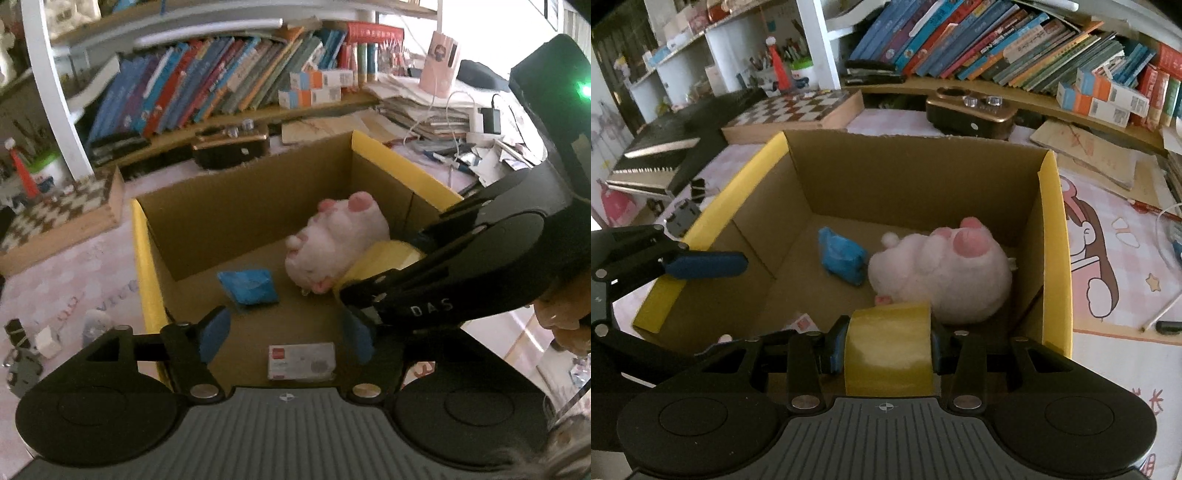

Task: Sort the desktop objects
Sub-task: 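Lift both tools out of the yellow box and back away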

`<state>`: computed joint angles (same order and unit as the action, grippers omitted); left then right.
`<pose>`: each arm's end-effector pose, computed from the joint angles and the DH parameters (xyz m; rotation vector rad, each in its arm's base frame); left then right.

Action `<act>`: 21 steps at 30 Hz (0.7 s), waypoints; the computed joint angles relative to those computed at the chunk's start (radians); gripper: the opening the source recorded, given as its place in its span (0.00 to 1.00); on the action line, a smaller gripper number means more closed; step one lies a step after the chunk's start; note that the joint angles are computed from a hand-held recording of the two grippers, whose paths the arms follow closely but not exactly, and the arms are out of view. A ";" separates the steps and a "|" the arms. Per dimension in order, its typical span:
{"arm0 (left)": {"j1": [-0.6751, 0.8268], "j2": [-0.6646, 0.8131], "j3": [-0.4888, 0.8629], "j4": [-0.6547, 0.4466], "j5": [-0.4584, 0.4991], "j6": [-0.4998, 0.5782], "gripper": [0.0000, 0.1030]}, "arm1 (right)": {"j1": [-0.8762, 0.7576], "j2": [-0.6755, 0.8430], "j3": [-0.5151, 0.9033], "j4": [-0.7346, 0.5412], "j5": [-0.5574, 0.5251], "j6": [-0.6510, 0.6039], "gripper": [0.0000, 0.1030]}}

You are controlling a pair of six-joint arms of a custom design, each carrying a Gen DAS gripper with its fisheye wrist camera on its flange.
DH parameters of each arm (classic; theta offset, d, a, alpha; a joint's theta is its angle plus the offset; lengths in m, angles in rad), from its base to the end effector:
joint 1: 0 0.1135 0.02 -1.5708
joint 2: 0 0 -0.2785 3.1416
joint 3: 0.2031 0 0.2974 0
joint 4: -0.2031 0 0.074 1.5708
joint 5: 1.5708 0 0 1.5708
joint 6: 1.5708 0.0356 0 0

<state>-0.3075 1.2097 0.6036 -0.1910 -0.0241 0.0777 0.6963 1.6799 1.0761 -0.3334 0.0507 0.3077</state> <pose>0.2593 -0.0814 0.1790 0.4421 2.3275 -0.0823 0.2996 0.2481 0.1860 -0.4699 2.4974 0.3444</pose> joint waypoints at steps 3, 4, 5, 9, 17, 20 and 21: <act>-0.007 -0.057 -0.029 0.009 -0.021 -0.001 0.72 | 0.007 -0.039 -0.031 0.024 0.005 0.010 0.41; -0.008 -0.083 -0.039 0.009 -0.027 -0.002 0.75 | 0.009 -0.052 -0.040 0.029 0.007 0.015 0.42; -0.010 -0.108 -0.048 0.008 -0.032 -0.008 0.78 | 0.013 -0.071 -0.054 0.042 0.013 0.023 0.45; 0.000 -0.227 -0.084 -0.008 -0.036 -0.043 0.85 | 0.035 -0.145 -0.103 0.085 0.071 0.047 0.53; -0.014 -0.469 -0.143 -0.082 -0.074 -0.104 0.90 | 0.114 -0.260 -0.175 0.145 0.233 0.080 0.63; -0.021 -0.565 -0.162 -0.126 -0.093 -0.116 0.92 | 0.147 -0.299 -0.201 0.152 0.290 0.100 0.64; -0.021 -0.595 -0.167 -0.141 -0.094 -0.120 0.92 | 0.158 -0.313 -0.210 0.152 0.312 0.107 0.64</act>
